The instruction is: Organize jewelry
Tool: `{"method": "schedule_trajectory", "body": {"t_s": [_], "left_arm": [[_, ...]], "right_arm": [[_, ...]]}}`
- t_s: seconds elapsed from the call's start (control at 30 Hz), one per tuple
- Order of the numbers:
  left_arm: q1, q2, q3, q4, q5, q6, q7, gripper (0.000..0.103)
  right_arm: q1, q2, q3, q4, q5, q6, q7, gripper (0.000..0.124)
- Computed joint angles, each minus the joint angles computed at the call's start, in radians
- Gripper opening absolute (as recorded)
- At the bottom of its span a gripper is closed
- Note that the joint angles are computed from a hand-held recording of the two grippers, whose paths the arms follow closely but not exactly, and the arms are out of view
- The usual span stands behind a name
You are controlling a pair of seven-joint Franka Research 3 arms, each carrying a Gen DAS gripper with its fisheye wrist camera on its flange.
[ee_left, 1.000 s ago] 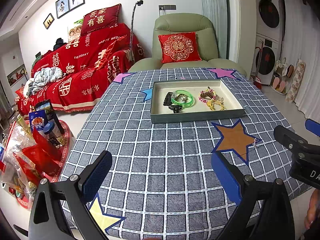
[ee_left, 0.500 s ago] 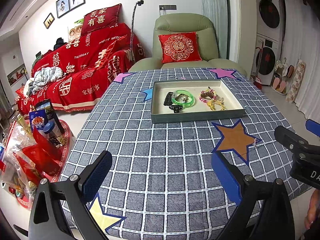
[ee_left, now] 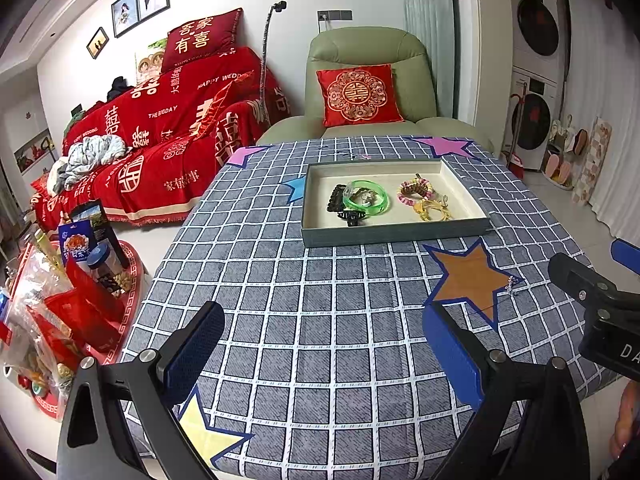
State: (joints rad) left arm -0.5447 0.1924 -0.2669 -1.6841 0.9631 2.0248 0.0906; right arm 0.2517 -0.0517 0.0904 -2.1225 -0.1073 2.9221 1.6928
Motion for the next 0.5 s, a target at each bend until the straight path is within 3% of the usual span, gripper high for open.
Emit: {"method": "schedule_trajectory", "body": {"t_s": [0.5], "left_arm": [[0.000,0.000,-0.002,-0.003,0.009,0.016,-0.009,0.103]], "right_arm": [[-0.001,-0.004,0.001,-0.005,0.004,-0.002,-0.007,0.103]]}}
